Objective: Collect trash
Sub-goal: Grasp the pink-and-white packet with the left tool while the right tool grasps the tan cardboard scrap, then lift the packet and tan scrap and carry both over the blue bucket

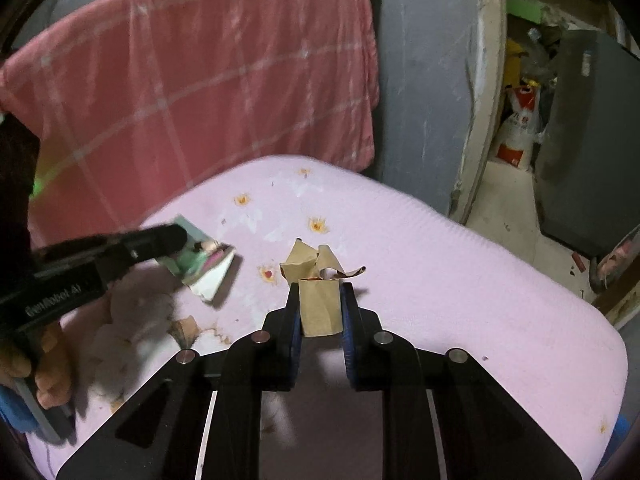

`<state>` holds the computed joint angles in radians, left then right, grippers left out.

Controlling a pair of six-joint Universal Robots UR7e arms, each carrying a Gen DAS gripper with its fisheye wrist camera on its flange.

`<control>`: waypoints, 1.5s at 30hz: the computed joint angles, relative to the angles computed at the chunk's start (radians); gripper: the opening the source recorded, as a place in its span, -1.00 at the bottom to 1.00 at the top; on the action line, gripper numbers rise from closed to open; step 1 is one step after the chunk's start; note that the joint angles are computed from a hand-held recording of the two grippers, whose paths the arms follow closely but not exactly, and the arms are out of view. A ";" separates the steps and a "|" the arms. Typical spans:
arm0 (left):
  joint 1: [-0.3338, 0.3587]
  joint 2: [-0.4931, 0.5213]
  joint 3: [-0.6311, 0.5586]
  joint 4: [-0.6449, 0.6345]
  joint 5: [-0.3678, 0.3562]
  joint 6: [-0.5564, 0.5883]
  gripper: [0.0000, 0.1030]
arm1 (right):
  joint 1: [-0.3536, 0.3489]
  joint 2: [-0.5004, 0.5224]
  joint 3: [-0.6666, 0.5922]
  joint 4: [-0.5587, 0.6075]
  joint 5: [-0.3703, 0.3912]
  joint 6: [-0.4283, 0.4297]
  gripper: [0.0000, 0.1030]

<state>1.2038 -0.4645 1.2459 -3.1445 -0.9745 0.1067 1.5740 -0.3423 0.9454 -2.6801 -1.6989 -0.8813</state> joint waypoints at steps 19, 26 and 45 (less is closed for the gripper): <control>-0.136 0.024 0.114 -0.410 -0.141 0.258 -1.00 | -0.047 -0.313 0.528 -0.689 0.274 -0.020 -0.71; -0.190 0.056 0.111 -0.473 -0.190 0.299 -1.00 | -0.067 -0.394 0.653 -0.913 0.283 -0.008 -0.71; -0.271 0.210 -0.028 -0.400 -0.276 0.329 -0.99 | -0.172 -0.479 0.799 -1.351 0.172 0.133 -0.70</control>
